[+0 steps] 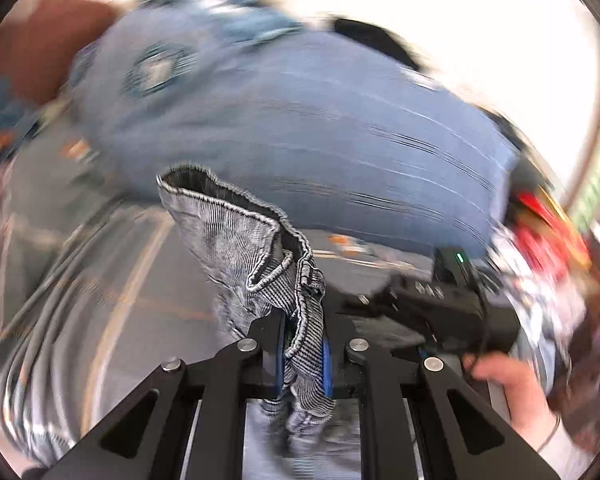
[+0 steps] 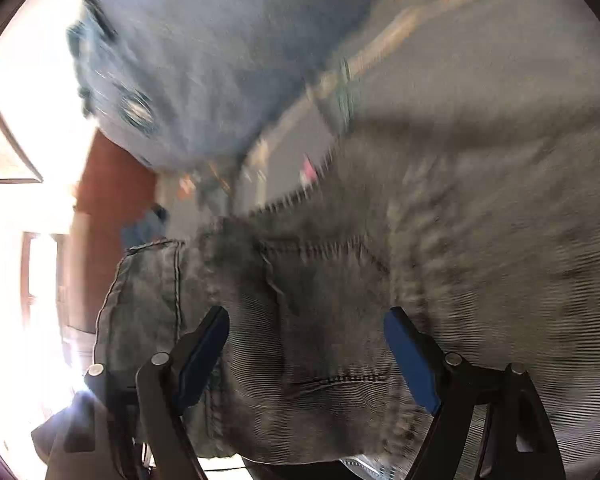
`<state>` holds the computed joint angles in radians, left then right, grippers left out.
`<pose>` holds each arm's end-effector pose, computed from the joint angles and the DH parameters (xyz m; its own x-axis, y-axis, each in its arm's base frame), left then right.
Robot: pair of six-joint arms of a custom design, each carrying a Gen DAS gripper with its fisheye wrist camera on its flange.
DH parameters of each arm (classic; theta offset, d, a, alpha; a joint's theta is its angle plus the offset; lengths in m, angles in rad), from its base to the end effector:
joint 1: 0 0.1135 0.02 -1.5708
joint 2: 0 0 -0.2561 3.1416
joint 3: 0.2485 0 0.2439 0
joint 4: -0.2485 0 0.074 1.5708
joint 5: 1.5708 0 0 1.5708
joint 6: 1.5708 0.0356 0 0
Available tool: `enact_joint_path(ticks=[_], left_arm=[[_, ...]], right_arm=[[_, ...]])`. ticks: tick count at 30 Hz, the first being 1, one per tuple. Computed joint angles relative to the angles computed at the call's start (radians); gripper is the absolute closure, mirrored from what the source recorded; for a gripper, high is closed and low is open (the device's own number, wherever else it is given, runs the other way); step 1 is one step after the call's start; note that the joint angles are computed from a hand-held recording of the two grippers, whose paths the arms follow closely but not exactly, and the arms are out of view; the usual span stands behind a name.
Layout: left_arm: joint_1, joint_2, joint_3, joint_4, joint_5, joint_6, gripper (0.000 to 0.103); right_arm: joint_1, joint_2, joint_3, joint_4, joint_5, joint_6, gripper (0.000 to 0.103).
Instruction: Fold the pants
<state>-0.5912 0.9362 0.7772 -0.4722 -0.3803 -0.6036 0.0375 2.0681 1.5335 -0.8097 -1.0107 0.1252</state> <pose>0.1714 -0.0991 0.2784 -0.5559 -0.2616 -0.7890 -0.0568 0.9589 -0.2779 0.3956 0.0450 0.1792 -0.9924 0.0292 -0.1197 -0.0868 0.5242 0.8471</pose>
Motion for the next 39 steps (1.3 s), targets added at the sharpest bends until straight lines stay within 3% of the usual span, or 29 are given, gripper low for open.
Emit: enact_joint_path(ticks=[5,9,12,13,15,16,17,20,24,26,28,30,31,33,36,39], left_arm=[[-0.293,0.282,0.148,0.118,-0.114,0.068,0.090],[-0.345,0.635,0.285,0.213,0.025,0.077,0.089],[-0.294,0.893,0.405,0.157,0.232,0.032,0.088],[-0.301,0.916,0.409,0.161,0.222,0.023,0.088],[-0.310,0.855,0.373,0.184,0.238,0.021,0.070],[-0.303,0.806,0.355,0.183,0.285,0.014,0.054],[-0.304,0.739,0.320,0.195,0.292,0.001,0.047],[-0.319,0.523,0.193,0.220,0.196,-0.013,0.036],[-0.288,0.302,0.069,0.125,-0.005,-0.076,0.035],[-0.240,0.279,0.032,0.056,-0.019,-0.138,0.035],[-0.174,0.305,-0.006,0.067,0.046,-0.167,0.035],[-0.142,0.429,0.025,0.033,0.128,-0.162,0.034],[-0.138,0.464,0.018,0.050,0.165,-0.170,0.034],[-0.142,0.446,-0.046,0.134,0.201,-0.204,0.034],[-0.148,0.429,-0.045,0.131,0.193,-0.224,0.034],[-0.156,0.396,-0.037,0.094,0.155,-0.188,0.034]], right_arm=[[-0.268,-0.066,-0.023,-0.111,-0.009,-0.196,0.020],[-0.495,-0.056,-0.016,-0.153,0.033,-0.319,0.021],[-0.614,0.006,0.026,-0.202,0.075,-0.387,0.021],[-0.637,0.020,0.036,-0.221,0.081,-0.409,0.021],[-0.670,0.019,0.029,-0.235,0.091,-0.469,0.021],[-0.674,0.004,0.014,-0.230,0.094,-0.478,0.021],[-0.677,-0.006,0.009,-0.237,0.087,-0.494,0.021],[-0.651,-0.046,-0.007,-0.307,0.025,-0.562,0.021],[-0.577,-0.036,0.016,-0.566,-0.083,-0.763,0.021],[-0.526,-0.002,0.008,-0.674,-0.123,-0.843,0.021],[-0.472,0.005,-0.053,-0.614,-0.088,-0.817,0.021],[-0.438,-0.035,-0.173,-0.372,0.049,-0.607,0.021],[-0.435,-0.017,-0.205,-0.327,0.074,-0.580,0.022],[-0.459,-0.033,-0.236,-0.323,0.059,-0.595,0.024],[-0.480,-0.129,-0.260,-0.319,0.049,-0.582,0.022],[-0.506,-0.169,-0.260,-0.425,-0.011,-0.645,0.022]])
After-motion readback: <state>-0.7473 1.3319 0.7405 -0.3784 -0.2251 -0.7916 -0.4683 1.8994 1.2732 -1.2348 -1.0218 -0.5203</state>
